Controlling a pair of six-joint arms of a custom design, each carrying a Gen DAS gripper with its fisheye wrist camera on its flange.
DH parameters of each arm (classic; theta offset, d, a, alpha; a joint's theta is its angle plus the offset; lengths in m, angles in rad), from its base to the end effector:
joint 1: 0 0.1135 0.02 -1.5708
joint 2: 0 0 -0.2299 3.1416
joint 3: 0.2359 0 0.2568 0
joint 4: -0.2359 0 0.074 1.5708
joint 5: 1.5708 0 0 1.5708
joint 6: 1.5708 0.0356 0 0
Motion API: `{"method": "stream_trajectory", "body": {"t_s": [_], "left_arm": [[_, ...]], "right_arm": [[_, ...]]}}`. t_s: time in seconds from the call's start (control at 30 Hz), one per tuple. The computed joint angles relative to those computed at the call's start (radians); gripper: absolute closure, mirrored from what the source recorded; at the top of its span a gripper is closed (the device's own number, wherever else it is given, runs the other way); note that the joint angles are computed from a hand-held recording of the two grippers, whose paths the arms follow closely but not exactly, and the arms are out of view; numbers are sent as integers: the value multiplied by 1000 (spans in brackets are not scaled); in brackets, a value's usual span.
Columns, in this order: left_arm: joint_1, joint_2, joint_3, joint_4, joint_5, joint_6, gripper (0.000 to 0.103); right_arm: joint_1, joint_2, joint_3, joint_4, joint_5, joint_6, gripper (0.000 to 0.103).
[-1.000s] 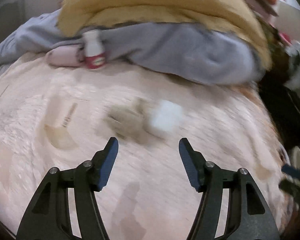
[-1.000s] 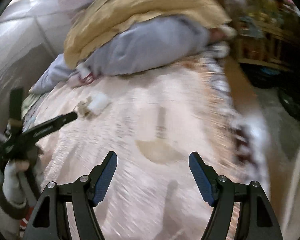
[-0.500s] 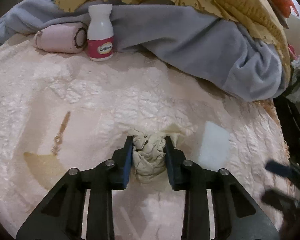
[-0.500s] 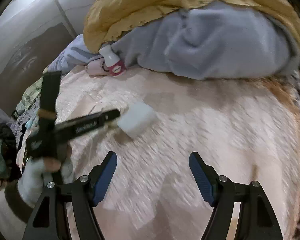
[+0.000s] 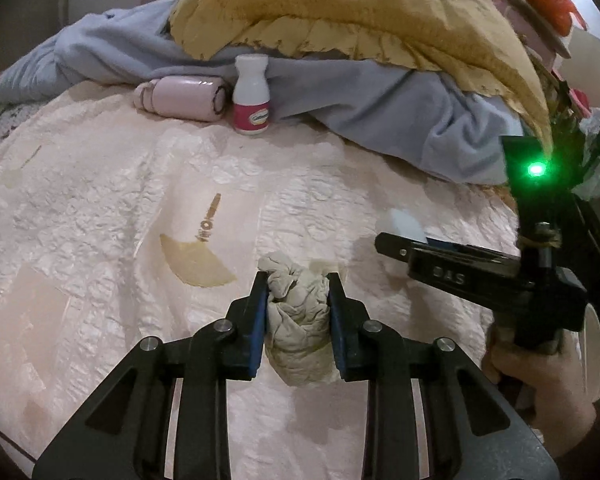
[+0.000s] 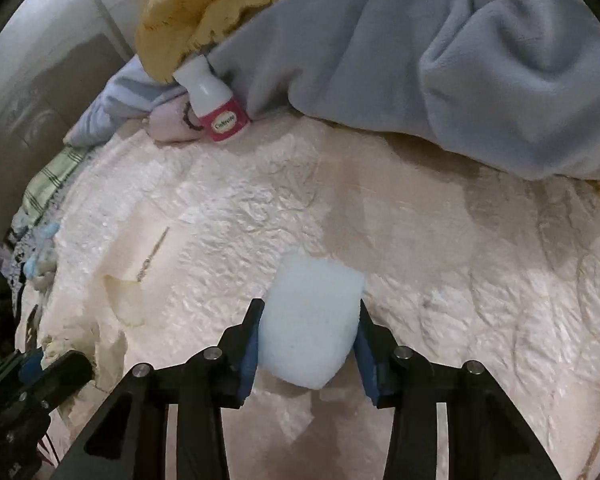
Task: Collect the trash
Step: 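Grasp the crumpled beige cloth with the left gripper while the right gripper grasps the white sponge, then carry the cloth and sponge to the bucket and open both grippers inside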
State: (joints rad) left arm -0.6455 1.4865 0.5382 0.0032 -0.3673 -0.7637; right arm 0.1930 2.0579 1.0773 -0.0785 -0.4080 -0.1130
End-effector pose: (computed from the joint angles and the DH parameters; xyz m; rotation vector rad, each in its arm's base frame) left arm 0.2136 -0.1449 0.0878 -0.2894 2.4183 -0.1654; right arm 0.3591 0.0846 0.0496 -0.5339 2.5415 0.5631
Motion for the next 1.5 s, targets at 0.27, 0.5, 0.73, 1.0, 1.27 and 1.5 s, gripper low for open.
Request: {"method": "stream_trajectory", "body": {"t_s": [0.27,0.5,0.73,1.0,1.27,1.5], "left_arm": [[-183,65,110,-65,-99,-79,78],[-350,172,281,-135,-149,-115,78],[-469,217,406,-227,-195,-173,78],[-547,294,523,-267,-190,-183,78],[-586,485,787,-267,-140,-105,78],[-600,731,1141,-315,-39,-36,78]], "right_arm": [[-236,-362,-270,-101,-134,-187,65],[-577,-620,-395,-351,-255,-446,65],[-912,-662,-337,-636,-344,-757,64],[-1208,-553,-218,-777,-351,-1003,64],[-1404,-322,-10,-769,-313,-1021,64],[-1486,-179,131,-753,-298,-990,64]]}}
